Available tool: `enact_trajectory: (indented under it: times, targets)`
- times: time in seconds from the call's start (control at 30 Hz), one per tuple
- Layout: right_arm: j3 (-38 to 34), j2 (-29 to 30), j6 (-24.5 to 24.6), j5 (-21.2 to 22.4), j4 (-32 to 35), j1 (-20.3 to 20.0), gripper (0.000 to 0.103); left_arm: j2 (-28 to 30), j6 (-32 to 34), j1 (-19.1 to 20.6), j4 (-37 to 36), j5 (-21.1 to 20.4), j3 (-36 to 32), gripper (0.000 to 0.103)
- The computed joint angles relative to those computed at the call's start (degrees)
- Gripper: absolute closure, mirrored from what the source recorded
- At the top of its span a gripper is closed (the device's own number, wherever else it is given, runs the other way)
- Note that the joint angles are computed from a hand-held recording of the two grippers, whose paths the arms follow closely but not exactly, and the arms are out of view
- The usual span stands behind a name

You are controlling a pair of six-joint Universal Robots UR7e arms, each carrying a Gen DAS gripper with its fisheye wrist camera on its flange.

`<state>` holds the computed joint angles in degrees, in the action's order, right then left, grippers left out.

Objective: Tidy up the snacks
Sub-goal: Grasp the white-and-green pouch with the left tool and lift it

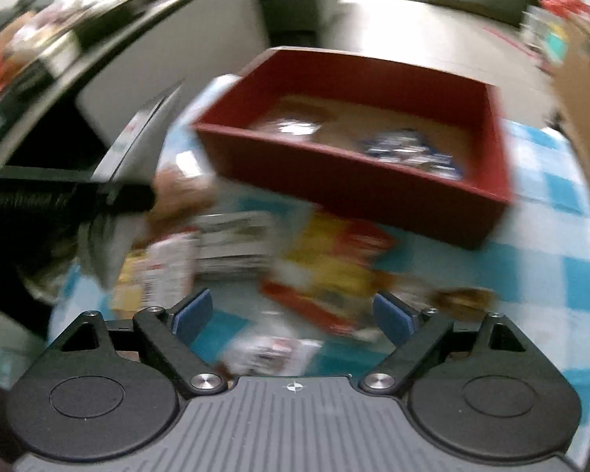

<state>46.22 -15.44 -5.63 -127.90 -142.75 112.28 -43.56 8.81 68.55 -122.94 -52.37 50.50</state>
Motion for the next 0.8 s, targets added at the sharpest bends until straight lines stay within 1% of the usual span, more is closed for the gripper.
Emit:
enact_trajectory:
  times: [0.07, 0.13, 0.2, 0.27, 0.33, 0.4, 0.43, 0.47, 0.5, 0.53, 0.57, 0.63, 0.67, 0.7, 0.73, 0.8]
  targets:
    - [-5.56, 3.74, -0.51, 1.17, 3.74, 0.48, 0.01, 0.0, -1.03, 0.82, 1.15, 0.16, -0.9, 0.063]
    - [-11.28, 7.57, -1.18, 0.4, 6.94, 0.93, 0.011, -0.15, -1.98, 1.4, 2.33, 0.04, -1.47, 0.063]
    - [-18.04, 11.65, -0.72, -1.07, 11.99, 1.19, 0.012, -0.18, -2.5, 1.89, 3.11, -0.23, -1.89, 0.063]
    - [-23.51, 14.8, 0.37, -0.54, 16.12, 1.21, 0.012, -0.03, -2.99, 2.23, 4.1, -1.05, -2.71, 0.063]
    - [-29.03, 17.99, -0.72, -0.48, 18.89, 1.46, 0.014, -0.09, -2.98, 2.43, 4.34, -1.84, -3.2, 0.063]
    - [-34.74, 21.29, -2.42, -2.21, 20.86, 1.88, 0.014, 0.08, -2.64, 2.62, 4.27, -2.03, -3.92, 0.063]
    - [-36.7, 22.16, -2.14, -2.34, 21.99, 1.83, 0.014, -0.02, -2.69, 2.69, 4.4, -2.14, -4.09, 0.063]
    - [-37.35, 22.3, -1.47, -2.32, 22.49, 1.67, 0.016, 0.0, -2.86, 2.81, 4.71, -2.4, -4.42, 0.063]
    - [-39.84, 23.35, -0.84, -2.8, 23.91, 1.57, 0.02, 0.09, -3.18, 2.96, 5.26, -2.79, -4.89, 0.063]
    - [-39.95, 23.45, -0.75, -3.96, 23.22, 1.66, 0.022, -0.1, -3.35, 3.14, 5.74, -3.15, -5.12, 0.063]
    - [-37.67, 22.45, -1.56, -4.62, 20.63, 1.91, 0.024, -0.14, -3.56, 3.24, 6.01, -3.43, -5.33, 0.063]
    - [-28.61, 17.7, -3.52, -1.13, 14.55, 2.3, 0.023, -0.07, -3.97, 3.36, 6.48, -3.67, -6.02, 0.063]
    - [-26.56, 16.43, -3.48, 1.35, 14.01, 2.42, 0.024, 0.0, -4.25, 3.41, 6.58, -3.8, -6.38, 0.063]
    - [-25.23, 15.51, -2.98, 4.23, 14.4, 2.47, 0.024, 0.09, -4.41, 3.48, 6.68, -4.03, -6.84, 0.063]
    - [-25.4, 15.43, -2.38, 6.05, 15.85, 2.44, 0.024, 0.03, -4.48, 3.49, 6.51, -4.15, -6.87, 0.063]
    - [-28.89, 16.98, -0.43, 9.52, 21.52, 2.08, 0.024, -0.18, -4.53, 3.54, 6.02, -4.19, -6.77, 0.063]
